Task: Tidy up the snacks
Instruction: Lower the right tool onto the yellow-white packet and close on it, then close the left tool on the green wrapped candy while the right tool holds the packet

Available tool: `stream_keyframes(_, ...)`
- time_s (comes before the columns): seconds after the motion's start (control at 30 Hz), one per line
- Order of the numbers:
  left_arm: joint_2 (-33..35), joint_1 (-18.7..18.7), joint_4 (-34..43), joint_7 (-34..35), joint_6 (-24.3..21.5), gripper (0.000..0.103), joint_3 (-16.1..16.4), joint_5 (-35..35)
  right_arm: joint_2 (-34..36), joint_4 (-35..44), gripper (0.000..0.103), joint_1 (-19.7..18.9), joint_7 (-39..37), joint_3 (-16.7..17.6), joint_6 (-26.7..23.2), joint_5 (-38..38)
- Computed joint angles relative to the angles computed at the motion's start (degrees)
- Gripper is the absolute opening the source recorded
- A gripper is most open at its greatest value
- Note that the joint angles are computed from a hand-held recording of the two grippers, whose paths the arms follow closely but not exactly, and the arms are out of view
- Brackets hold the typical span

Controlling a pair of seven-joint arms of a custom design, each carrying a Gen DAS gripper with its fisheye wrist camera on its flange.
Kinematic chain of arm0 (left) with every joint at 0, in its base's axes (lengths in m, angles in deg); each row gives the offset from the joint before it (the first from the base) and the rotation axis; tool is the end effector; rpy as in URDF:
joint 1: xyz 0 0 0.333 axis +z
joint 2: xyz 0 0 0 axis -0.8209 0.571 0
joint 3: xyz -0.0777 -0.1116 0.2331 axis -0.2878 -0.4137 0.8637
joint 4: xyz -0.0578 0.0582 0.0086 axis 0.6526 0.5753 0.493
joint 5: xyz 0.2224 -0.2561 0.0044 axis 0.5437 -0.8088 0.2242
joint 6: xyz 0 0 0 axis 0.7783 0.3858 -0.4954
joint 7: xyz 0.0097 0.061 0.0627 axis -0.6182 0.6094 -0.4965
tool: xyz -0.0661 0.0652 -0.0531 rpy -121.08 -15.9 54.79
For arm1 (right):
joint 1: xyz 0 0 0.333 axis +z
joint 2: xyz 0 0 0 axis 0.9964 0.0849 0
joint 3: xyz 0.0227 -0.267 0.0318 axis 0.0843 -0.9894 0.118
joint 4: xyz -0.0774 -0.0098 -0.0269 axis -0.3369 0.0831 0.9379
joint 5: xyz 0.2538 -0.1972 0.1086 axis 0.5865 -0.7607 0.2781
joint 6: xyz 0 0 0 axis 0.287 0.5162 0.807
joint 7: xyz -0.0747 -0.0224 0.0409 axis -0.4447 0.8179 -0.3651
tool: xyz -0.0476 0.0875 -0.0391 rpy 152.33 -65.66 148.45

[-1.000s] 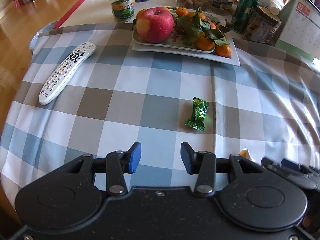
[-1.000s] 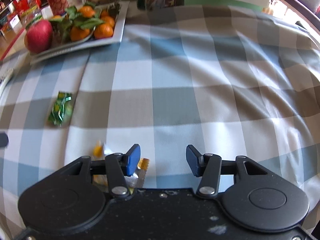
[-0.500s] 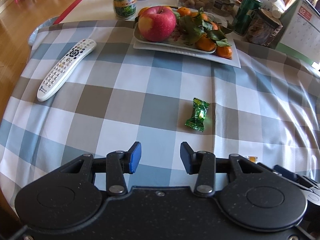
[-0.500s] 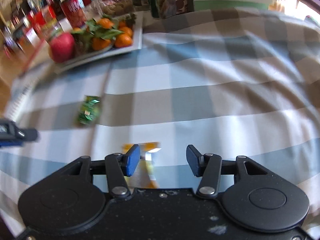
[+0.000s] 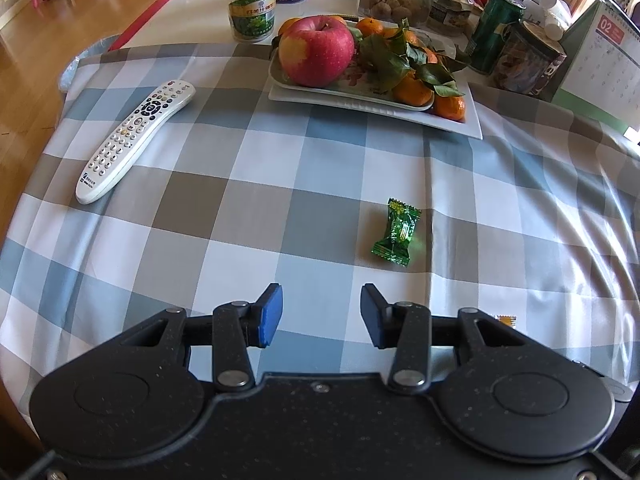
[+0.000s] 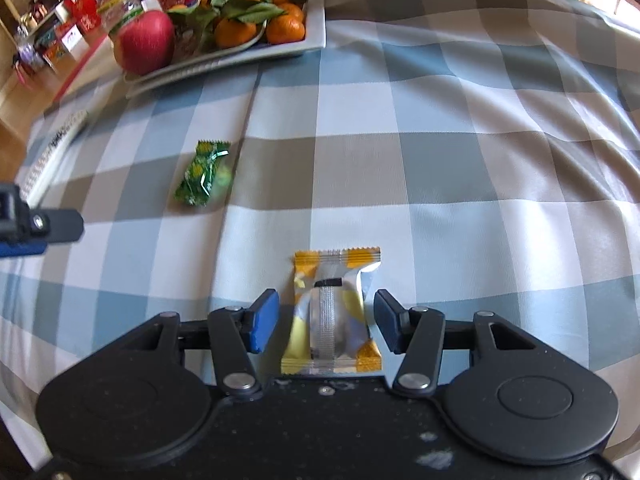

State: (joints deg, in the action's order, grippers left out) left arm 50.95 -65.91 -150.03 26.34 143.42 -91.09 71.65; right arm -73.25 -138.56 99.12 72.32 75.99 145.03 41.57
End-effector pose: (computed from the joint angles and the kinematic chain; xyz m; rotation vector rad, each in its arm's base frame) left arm 0.5890 -0.2267 0.5019 -2.0511 2.0317 -0.4685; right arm 0.5491 0.1871 0.4490 -1.8246 2.1522 -0.2218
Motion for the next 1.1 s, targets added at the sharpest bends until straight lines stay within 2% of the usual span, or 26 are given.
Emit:
stream_keyframes(0.1,-0.11,0.17,-0.37,-0.12,0.40,0.052,0.01,-0.24,0.23,0.31,0.050,0.45,-0.52,0.02,-0.82,-1.79)
stream_keyframes(0.13,-0.10,0.20,-0.50,-0.14,0.52,0.052,0.01,-0.25,0.12,0.35,0.044,0.67,-0.58,-0.03,-1.30,-2.81)
stream_keyframes(0.17,-0.06,0.18,-0.58,-0.24,0.60,0.052,0.04,-0.17,0.07,0.45,0.042,0.92,-0.49,-0.10,-1.81,-3.92)
stream_keyframes(0.27,0.11,-0.08,-0.84,-0.96,0.69,0.052,0.21,0.50,-0.43,0.29,0.038,0.62,-2.11,-0.01,-2.41,-3.12)
stream_keyframes(0.4,0.44,0.36,-1.35,-0.97,0.80,0.052,-0.18,-0.72,-1.20,0.45,0.037,-0.66,-4.02,-0.02,-3.72,2.56)
stream_keyframes(0.57,0.29,1.14,-3.24,0.48,2.09,0.051,-0.97,-3.57,-2.62,0.36,0.036,-1.36,-1.95,-0.77,-3.85,5.27)
stream_keyframes(0.67,0.04,0.37,-4.61,0.54,4.60,0.052,-0.80,-1.91,-3.40,0.79,0.035,-1.50,-0.52,-1.12,-4.16,5.25)
stream_keyframes(0.77,1.55,-1.46,-3.37,-0.22,6.49,0.052,-0.06,2.57,-3.67,1.51,0.035,-1.04,2.18,-1.47,-4.11,1.79)
stream_keyframes(0.93,8.04,-4.88,4.96,0.02,5.02,0.052,1.18,9.39,-3.96,2.43,0.034,-1.18,4.35,-1.95,-3.84,-1.54)
stream_keyframes(1.1,15.52,-6.63,16.24,2.85,1.36,0.053,1.26,9.23,-3.83,3.16,0.034,-1.90,5.18,-2.25,-3.86,-1.12)
